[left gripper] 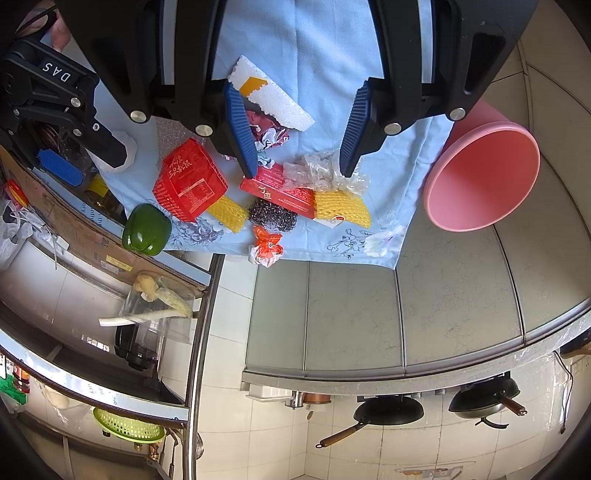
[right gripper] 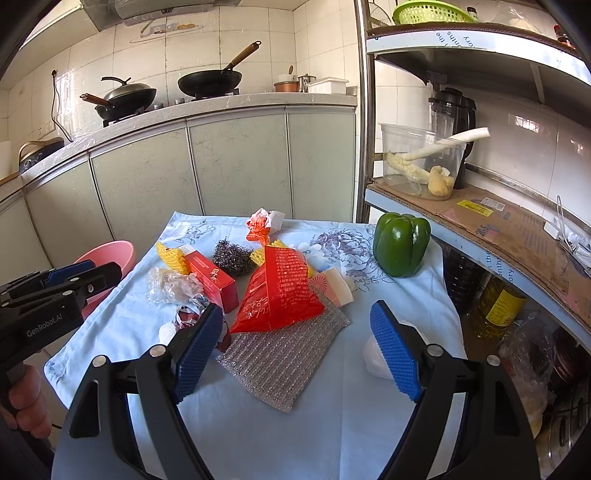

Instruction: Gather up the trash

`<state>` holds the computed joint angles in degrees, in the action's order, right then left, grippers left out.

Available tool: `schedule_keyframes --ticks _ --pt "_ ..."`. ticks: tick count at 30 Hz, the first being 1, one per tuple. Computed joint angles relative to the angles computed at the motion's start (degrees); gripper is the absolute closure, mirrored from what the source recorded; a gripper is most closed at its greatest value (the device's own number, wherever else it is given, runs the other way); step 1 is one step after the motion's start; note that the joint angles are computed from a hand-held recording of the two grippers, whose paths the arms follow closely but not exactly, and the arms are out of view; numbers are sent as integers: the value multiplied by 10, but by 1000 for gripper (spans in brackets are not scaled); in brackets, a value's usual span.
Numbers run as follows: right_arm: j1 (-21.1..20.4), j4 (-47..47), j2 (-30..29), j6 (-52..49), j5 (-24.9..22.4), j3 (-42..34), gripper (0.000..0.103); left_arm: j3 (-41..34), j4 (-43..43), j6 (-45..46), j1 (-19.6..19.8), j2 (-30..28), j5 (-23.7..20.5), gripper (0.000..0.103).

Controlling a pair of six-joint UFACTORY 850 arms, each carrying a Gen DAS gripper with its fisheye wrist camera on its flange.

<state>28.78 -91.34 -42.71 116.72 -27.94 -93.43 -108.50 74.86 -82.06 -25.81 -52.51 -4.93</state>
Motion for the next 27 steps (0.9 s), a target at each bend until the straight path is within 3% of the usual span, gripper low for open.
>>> schedule_keyframes --ticks 25,27 --pt "-6 -16 6 23 26 7 20 8 44 -41 -3 7 4 57" --pt "-8 -16 6 27 32 8 20 9 76 -73 -1 6 12 55"
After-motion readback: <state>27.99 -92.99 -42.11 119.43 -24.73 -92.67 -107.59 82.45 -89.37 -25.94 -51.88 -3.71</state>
